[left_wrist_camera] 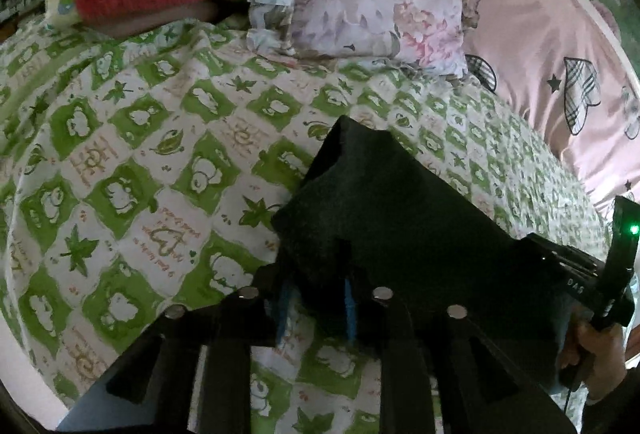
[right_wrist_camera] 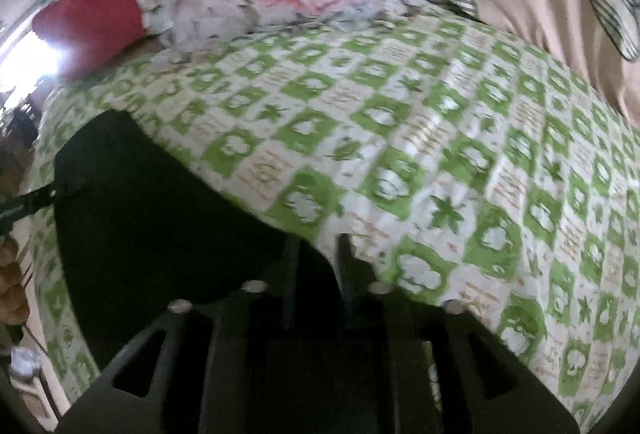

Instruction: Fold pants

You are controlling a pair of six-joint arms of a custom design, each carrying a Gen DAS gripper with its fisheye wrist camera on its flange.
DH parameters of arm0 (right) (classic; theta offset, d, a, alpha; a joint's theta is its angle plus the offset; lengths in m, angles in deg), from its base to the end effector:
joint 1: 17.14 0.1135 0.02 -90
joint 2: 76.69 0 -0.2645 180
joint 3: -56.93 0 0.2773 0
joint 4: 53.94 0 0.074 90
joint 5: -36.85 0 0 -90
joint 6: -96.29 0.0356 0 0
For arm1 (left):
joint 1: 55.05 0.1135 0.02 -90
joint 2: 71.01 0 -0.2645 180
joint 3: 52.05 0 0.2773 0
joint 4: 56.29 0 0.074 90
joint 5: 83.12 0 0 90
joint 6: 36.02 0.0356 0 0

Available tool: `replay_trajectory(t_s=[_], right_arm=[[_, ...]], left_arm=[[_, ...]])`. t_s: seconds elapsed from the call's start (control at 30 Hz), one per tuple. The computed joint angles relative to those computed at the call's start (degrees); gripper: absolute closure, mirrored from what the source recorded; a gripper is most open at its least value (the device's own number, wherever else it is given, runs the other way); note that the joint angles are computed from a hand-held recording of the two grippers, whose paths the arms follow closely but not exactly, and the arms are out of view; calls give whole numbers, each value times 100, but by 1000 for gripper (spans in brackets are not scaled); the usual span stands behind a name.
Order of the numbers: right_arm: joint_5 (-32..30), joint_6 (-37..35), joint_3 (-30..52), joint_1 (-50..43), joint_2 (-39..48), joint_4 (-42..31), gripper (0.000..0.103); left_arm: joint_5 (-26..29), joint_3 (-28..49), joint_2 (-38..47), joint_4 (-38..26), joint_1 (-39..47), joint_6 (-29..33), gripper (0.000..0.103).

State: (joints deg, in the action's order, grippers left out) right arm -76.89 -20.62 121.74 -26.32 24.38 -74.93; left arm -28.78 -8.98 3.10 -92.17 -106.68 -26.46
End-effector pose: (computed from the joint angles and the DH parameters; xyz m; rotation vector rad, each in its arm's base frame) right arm 0.3498 -0.0420 0.1194 -0.5300 2.4107 0.2681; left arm 0.1563 -0.1639 0.1302 -0.7542 2.2989 -0.1350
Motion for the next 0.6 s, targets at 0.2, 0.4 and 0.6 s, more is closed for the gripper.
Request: replay_trajectory(t_s=[0.2, 0.4, 0.6], right_arm=[[-142, 161, -394, -366, -729, 16, 68], [-981, 271, -620, -1096, -1475, -692, 68], [-1794, -168, -1065, -2180, -2125, -1425, 68]], left_arm=[[-805, 436, -355, -1617, -720, -1299, 65], [-1103, 988, -394, -2118, -1073, -1381, 55], [-950, 1652, 368, -1453, -1099, -482, 49]])
